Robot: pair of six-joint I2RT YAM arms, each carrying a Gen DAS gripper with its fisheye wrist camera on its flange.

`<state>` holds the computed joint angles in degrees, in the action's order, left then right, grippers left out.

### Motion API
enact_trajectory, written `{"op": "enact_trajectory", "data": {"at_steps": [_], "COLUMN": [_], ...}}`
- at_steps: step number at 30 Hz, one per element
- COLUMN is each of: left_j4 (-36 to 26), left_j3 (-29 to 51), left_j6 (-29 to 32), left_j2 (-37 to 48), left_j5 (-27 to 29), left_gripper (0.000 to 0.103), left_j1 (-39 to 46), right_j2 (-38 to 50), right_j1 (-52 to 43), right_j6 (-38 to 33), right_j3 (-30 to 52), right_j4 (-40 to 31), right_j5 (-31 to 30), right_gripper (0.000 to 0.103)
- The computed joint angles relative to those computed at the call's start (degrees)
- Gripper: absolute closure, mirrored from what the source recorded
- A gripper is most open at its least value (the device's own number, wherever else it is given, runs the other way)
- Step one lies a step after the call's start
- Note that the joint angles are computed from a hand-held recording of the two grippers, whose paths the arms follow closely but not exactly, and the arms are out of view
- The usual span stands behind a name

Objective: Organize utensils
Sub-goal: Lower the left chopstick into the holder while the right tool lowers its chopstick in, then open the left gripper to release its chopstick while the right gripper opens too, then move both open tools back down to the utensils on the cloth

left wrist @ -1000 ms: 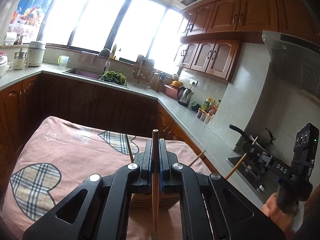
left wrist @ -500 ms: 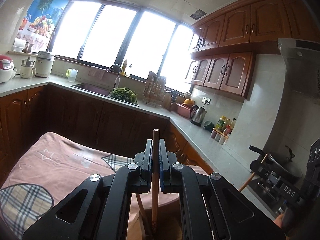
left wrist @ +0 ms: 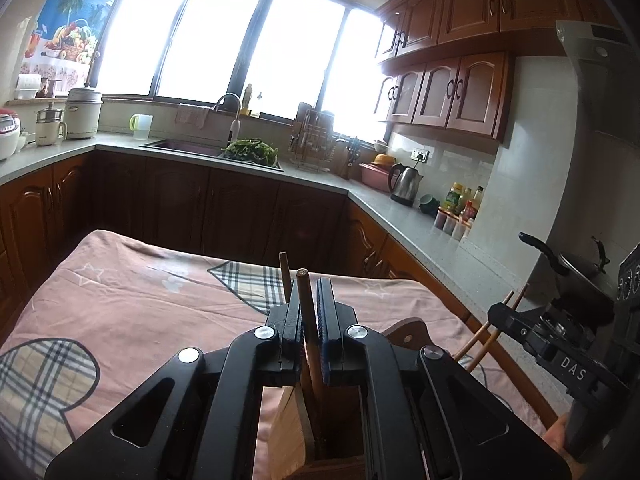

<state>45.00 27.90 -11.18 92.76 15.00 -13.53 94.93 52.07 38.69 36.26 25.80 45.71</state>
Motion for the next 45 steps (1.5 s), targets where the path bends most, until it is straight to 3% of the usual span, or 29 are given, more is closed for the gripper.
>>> {"op": "enact_trajectory", "data": {"at_steps": [9, 14, 16, 17, 19, 20, 24, 27, 29, 31, 32, 38, 45], "left_j4": [-3.31, -3.92, -4.29, -4.6, -3.97, -3.74, -6.32, -9.4, -11.73, -15.95, -18.2, -30.75, -44.68], "left_j3": [1.48, 1.36, 1.13, 0.92, 0.12, -0.2, -0.69, -1.97, -3.56, -4.97, -5.72, -11.5, -18.76], "left_j6": [0.93, 0.64, 0.75, 0.76, 0.27, 0.04, -0.05, 0.04, 0.41, 1.75, 2.62, 9.93, 18.67], "left_j2": [1.11, 0.52, -0.28, -0.89, -1.9, -2.32, -4.62, -8.01, -11.14, -14.81, -16.71, -27.25, -40.69], "left_j5": [0.36, 1.11, 1.62, 0.95, -0.06, 0.04, 1.63, 2.64, 3.23, 2.53, 2.07, 2.92, 9.58], "left_gripper": [0.098, 0.093, 0.083, 0.069, 0.053, 0.053, 0.045, 0.023, 0.008, 0.0, 0.0, 0.0, 0.0], "left_j1": [-0.43, 0.06, 0.21, 0.04, 0.03, 0.27, 1.72, 3.42, 4.93, 6.15, 6.64, 11.38, 21.52], "right_j2": [0.35, 0.26, -0.22, -0.48, -1.05, -1.41, -3.42, -6.56, -8.88, -11.17, -12.16, -15.64, -12.37], "right_j1": [-0.69, -0.72, -0.85, -0.89, -0.83, -0.69, 0.67, 2.0, 3.87, 6.18, 7.48, 15.63, 26.21], "right_j6": [0.66, 1.29, 1.37, 1.47, 1.65, 1.7, 1.93, 2.3, 3.03, 3.6, 4.23, 13.94, 34.31], "right_j3": [1.2, 0.97, 0.68, 0.58, 0.35, 0.16, -1.03, -3.07, -4.5, -6.34, -7.0, -7.79, -4.57], "right_j4": [-2.29, -2.3, -2.25, -2.28, -2.25, -2.18, -1.7, -0.67, -0.61, -0.09, -0.54, -11.98, -31.09], "right_j5": [-1.98, -2.64, -2.9, -3.03, -3.05, -3.02, -1.45, -0.38, 2.05, 4.66, 6.04, 11.2, 15.03], "right_gripper": [0.095, 0.093, 0.092, 0.092, 0.089, 0.087, 0.061, 0.055, 0.038, 0.016, 0.013, 0.011, 0.011]}}
